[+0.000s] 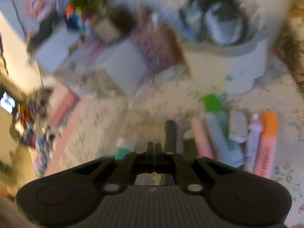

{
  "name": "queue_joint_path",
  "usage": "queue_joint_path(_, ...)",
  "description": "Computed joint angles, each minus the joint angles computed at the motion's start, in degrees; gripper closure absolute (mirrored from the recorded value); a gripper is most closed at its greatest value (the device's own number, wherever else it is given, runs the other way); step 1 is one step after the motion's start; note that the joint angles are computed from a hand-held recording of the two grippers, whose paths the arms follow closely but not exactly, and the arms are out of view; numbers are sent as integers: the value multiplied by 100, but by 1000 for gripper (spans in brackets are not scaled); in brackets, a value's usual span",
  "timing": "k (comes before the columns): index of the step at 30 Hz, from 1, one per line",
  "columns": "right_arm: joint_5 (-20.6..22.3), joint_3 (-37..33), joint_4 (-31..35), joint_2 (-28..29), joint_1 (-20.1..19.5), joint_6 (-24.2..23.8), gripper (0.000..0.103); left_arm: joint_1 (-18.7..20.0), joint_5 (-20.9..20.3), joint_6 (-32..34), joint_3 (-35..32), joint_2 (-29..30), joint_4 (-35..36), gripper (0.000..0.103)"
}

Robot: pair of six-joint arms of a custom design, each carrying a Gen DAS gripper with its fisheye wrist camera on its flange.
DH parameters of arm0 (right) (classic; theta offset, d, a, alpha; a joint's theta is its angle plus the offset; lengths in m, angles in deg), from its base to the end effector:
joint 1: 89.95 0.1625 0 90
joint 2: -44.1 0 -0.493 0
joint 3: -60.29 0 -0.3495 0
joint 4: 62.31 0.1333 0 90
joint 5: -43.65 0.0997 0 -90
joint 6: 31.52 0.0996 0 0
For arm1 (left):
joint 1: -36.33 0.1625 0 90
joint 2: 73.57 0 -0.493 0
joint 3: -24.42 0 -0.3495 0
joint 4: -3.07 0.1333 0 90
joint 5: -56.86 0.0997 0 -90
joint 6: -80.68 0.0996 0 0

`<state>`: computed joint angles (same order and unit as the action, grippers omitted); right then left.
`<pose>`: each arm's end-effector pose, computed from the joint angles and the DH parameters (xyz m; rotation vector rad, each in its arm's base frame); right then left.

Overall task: Organize stationery
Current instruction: 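Close the right tool around the black marker and lift it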

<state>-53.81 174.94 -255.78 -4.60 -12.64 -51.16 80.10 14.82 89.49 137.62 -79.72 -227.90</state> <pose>-0.0159 -0.6187 0.1961 0.1046 -2.7155 0.8370 -0.2232 -0.5008 -0.1185 0.7997 2.2220 -1.0098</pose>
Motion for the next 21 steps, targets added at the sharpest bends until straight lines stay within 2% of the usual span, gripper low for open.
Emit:
queue_joint_path(2,-350,-80,-81,177,77,-221,101,31,-81,53,34,-23,-47,31)
queue_joint_path(3,-563,-110,-209,274,134,-332,96,33,-88,87,39,-19,-74,31)
queue_joint_path(5,-903,-172,-352,432,237,-590,95,32,-95,104,45,-12,-108,31)
queue_joint_path(8,-1041,-236,-485,544,268,-784,97,40,-115,132,37,-5,-130,31)
queue_joint_path(10,-1020,-284,-369,508,235,-645,102,43,-119,129,34,-10,-115,31)
queue_joint_path(12,-922,-234,-372,462,181,-575,102,44,-123,130,35,-9,-119,31)
queue_joint_path(16,-322,96,-934,342,-19,-588,102,39,-116,138,29,12,-159,31)
queue_joint_path(18,-78,278,-1281,307,-109,-707,96,39,-112,134,22,9,-145,31)
queue_joint_path(21,-130,433,-1616,330,-130,-938,86,42,-103,163,1,31,-183,31)
